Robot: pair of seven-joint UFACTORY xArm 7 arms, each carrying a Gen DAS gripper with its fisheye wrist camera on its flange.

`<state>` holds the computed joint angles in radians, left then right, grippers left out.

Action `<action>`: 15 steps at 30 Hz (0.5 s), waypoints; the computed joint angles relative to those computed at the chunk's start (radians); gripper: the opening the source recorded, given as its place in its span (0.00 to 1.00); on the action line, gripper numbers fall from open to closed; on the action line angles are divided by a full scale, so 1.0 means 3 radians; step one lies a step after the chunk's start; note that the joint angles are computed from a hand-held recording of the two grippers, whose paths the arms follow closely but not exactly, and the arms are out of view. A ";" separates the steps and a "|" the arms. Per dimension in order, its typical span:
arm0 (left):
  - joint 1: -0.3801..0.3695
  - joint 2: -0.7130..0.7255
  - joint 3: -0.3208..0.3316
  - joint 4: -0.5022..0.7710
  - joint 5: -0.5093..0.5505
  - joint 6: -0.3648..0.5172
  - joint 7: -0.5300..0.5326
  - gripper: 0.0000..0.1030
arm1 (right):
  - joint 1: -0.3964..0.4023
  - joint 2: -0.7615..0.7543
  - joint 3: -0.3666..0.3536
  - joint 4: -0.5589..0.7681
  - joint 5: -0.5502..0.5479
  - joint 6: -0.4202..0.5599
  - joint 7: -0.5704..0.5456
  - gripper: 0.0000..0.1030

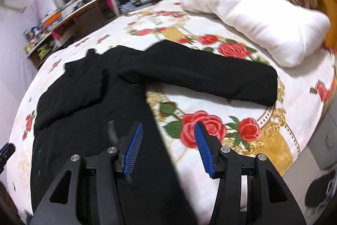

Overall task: Fold large clothes
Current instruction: 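Grasp the other sleeve cuff with the right tool and lift it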

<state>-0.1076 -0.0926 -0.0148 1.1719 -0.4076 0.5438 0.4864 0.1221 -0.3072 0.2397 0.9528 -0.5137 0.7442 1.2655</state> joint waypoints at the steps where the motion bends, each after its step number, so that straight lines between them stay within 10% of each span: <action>1: -0.0004 0.0052 -0.0007 0.0043 0.0010 0.0000 -0.0016 0.71 | -0.0030 -0.0009 -0.0055 -0.0070 0.0031 -0.0067 0.0028 0.50; 15: 0.0101 0.0795 -0.0130 0.0685 0.0384 0.0028 -0.0350 0.71 | -0.0624 0.0308 -0.0471 -0.0622 0.0297 -0.1108 0.0427 0.63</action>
<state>-0.0773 0.1458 -0.0539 1.3775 -0.2925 0.5522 0.3813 -0.0650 -0.2147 0.0985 0.7663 -0.4246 0.4119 1.3937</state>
